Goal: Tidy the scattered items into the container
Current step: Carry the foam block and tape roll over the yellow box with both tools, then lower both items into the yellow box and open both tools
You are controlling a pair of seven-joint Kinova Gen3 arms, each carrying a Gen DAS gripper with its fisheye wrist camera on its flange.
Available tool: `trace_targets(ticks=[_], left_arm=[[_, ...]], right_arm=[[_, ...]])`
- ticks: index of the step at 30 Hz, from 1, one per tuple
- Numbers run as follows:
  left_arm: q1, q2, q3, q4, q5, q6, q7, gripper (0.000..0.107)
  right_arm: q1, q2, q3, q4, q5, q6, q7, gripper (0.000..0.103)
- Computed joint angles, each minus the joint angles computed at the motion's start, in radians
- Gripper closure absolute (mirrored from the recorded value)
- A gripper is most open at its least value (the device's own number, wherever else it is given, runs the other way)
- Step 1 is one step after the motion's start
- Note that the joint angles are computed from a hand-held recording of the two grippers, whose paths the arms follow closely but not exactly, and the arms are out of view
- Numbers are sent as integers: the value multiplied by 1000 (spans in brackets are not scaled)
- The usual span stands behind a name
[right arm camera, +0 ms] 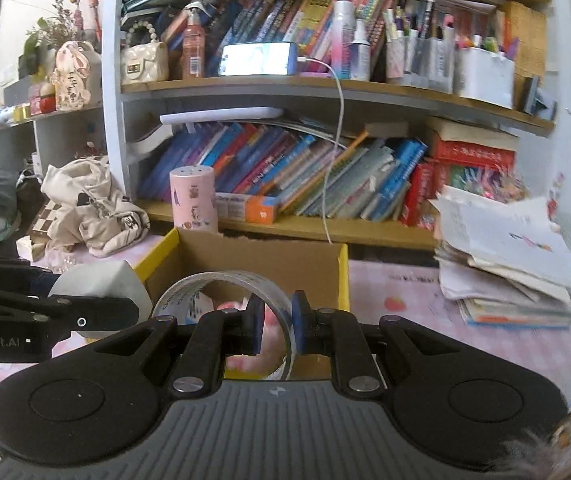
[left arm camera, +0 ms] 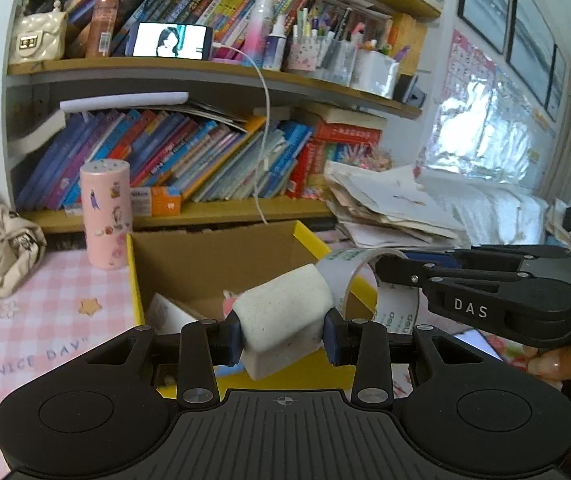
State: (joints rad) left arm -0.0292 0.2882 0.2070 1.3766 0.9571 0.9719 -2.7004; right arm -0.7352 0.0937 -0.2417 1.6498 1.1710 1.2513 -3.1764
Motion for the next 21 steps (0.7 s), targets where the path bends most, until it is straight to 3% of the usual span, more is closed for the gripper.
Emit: trace_targets(ticks=[6,10,21], left_arm=[[85,51,1,-82,-140,-84,135,71],[147,104,2,-157,-272,-129,246,71],[212,185,13,-281,-500,-132,464,71]], right_arm=[[106,-5,53,26,1,-218,80,94],[189,20,95,-5,-86,-362,216,96],[271,31,155,0,-196,-557,319,96]])
